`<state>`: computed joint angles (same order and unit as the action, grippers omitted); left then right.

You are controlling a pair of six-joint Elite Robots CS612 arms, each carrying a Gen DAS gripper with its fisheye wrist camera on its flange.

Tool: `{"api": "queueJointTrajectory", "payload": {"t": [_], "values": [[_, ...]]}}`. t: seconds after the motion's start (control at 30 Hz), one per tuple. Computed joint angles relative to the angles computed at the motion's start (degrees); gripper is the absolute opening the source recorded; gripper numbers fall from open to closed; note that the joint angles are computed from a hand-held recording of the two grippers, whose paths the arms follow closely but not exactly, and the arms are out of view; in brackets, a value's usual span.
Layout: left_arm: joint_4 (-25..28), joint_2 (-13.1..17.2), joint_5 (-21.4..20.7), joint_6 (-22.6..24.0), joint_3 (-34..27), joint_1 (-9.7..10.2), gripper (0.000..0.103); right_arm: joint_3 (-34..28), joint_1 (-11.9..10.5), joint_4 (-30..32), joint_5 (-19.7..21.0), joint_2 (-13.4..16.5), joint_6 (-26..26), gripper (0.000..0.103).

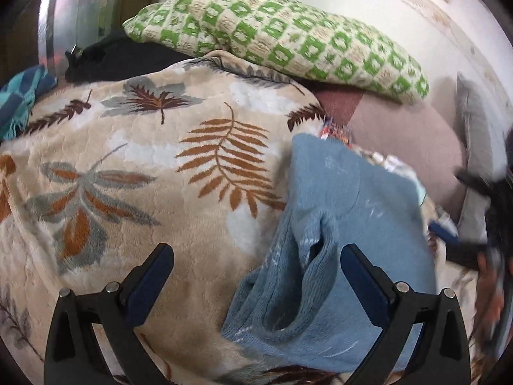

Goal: Fold small clothes

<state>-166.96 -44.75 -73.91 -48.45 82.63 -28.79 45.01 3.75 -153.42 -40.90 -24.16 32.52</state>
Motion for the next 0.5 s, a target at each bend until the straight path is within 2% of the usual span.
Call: {"api": "queueJointTrajectory", "payload": {"t": [0.07, 0.13, 0.2, 0.27, 0.3, 0.37, 0.43, 0.5], "values": [[-1.4, -0.2, 0.3, -1.0, 0.5, 0.15, 0.103, 7.2, -0.2, -3.8, 4.1, -3.7, -2.9, 0.090], [-2.2, -0.4, 0.7, -1.9, 0.9, 0.15, 0.103, 11.4, -0.3, -5.9, 6.1, -5.3, -2.8, 0.091], [-3.2, -0.3, -0.2, -1.9, 1.1, 0.32, 0.103, 14.0, 0.3, -2.3, 2.5, -5.7, -4.5, 0.091], [-4.2, -0.3, -1.5, -2.1, 1.5, 0.60, 0.103, 15.0, 0.0, -6.8, 3.0, -5.3, 1.0, 0.090], [-4.4, -0.4, -2.0, -2.3, 1.6, 0.72, 0.103, 15.9, 0.1, -7.5, 2.5, -6.2, 2.1, 0.091], [-5.2, -0.4, -2.3, -4.3, 1.9, 1.00, 0.103, 17.5, 0.5, -5.3, 0.4, -8.6, -1.1, 0.091], [-6.4, -0.5, -2.4, -6.3, 2.2, 1.21, 0.103, 19.0, 0.6, -6.1, 2.5, -9.7, -4.9, 0.091], [-6.9, -0.5, -2.4, -6.4, 2.2, 1.26, 0.103, 21.5, 1.0, -7.1, -0.2, -10.7, -7.0, 0.091]]}}
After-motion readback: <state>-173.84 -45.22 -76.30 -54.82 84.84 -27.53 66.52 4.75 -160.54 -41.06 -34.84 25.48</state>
